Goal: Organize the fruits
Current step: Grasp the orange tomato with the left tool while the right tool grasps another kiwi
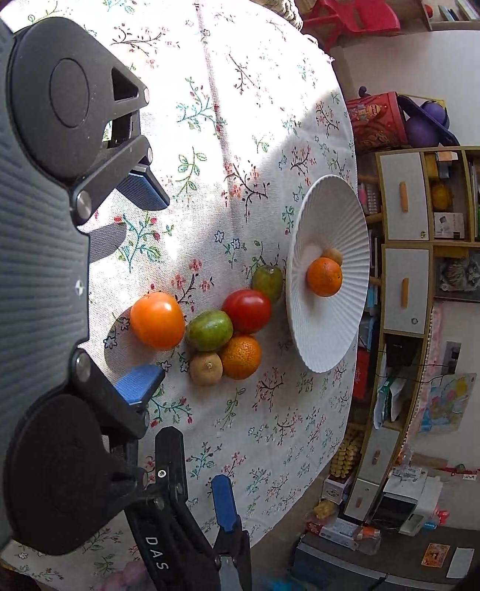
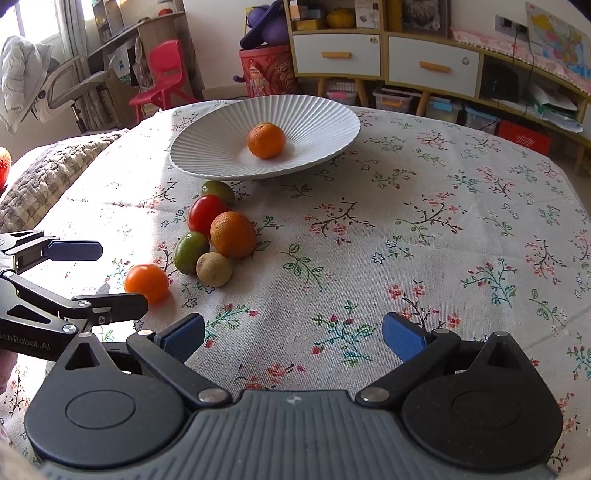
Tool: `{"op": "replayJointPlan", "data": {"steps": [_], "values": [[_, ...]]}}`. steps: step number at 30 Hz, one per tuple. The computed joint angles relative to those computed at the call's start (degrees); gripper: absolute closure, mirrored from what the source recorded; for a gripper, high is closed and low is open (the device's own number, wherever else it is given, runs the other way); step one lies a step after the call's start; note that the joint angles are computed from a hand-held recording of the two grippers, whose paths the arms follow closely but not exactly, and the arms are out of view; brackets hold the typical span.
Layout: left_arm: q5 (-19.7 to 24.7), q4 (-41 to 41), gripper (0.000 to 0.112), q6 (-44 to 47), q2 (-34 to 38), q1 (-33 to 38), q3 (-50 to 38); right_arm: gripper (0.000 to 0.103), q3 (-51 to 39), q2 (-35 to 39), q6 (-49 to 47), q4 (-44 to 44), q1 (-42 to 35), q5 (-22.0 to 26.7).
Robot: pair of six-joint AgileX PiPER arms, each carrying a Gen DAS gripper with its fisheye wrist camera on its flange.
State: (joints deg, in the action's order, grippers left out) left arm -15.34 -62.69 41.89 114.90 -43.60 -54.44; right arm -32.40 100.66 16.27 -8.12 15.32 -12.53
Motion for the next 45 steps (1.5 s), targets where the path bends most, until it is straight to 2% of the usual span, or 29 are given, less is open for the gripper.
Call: {"op": "replayJointPlan", "data": {"steps": [2,4,9,11,12,13,18,20,24,27,35,37,39,41,45], "values": [[1.96,0.45,0.047,-0.13,0.31,0.60,-0.74,0.001,-0.31,0.10,1.27,-1.29,-0.03,0.52],[3.14,4.54,0.059,-4.19,0.49,0.95,-0.84,0.001,-0.46,0.11,3.09,-3.24,-0.08,0.45],[5.07,13.40,0.075,-11.28,0.89,1.74,-1.46,0.001,-1.12,0.52,2.23,-2.93,0.50,0.61],[5.39,14.58,0.084,-11.60,1.05,1.91,-1.81,0.001,-1.78,0.89,2.26,-3.25,0.84,0.86],[5.81,15.57,0.093,-12.27,1.06,2.10,-2.01,0.001,-2.19,1.06,1.43,-2.36,1.15,1.06],[6.24,14.26,0.096,-10.83,1.08,2.19,-2.31,0.002,-2.50,1.15,0.69,-1.57,1.42,1.25],[6.86,2.39,0.098,0.81,0.73,2.13,-2.89,0.011,-3.72,1.50,0.51,-1.54,2.50,1.80],[6.51,-2.11,0.098,5.23,0.41,2.05,-2.74,0.018,-4.16,1.76,0.37,-1.56,2.93,2.13],[6.60,-4.28,0.098,6.90,-0.46,2.72,-2.23,0.028,-5.50,2.47,4.78,-6.43,3.39,3.20],[6.55,-7.68,0.099,10.04,-0.96,3.13,-2.16,0.035,-6.43,2.79,5.31,-6.93,4.04,3.98],[6.68,-9.44,0.101,11.65,-1.44,3.61,-1.94,0.052,-8.09,3.30,6.02,-7.56,5.07,4.23],[6.62,-9.20,0.101,11.55,-1.62,3.52,-1.80,0.057,-8.74,3.56,10.51,-12.05,5.08,4.32],[6.54,-8.65,0.101,11.14,-1.76,3.52,-1.67,0.061,-9.54,3.93,18.91,-20.26,5.01,4.44],[6.51,-7.99,0.101,10.62,-1.80,3.57,-1.59,0.064,-10.04,4.18,22.75,-23.91,5.22,4.68],[6.72,-7.43,0.102,10.33,-1.70,3.72,-1.58,0.067,-10.48,4.49,20.29,-21.31,6.00,5.29]]}}
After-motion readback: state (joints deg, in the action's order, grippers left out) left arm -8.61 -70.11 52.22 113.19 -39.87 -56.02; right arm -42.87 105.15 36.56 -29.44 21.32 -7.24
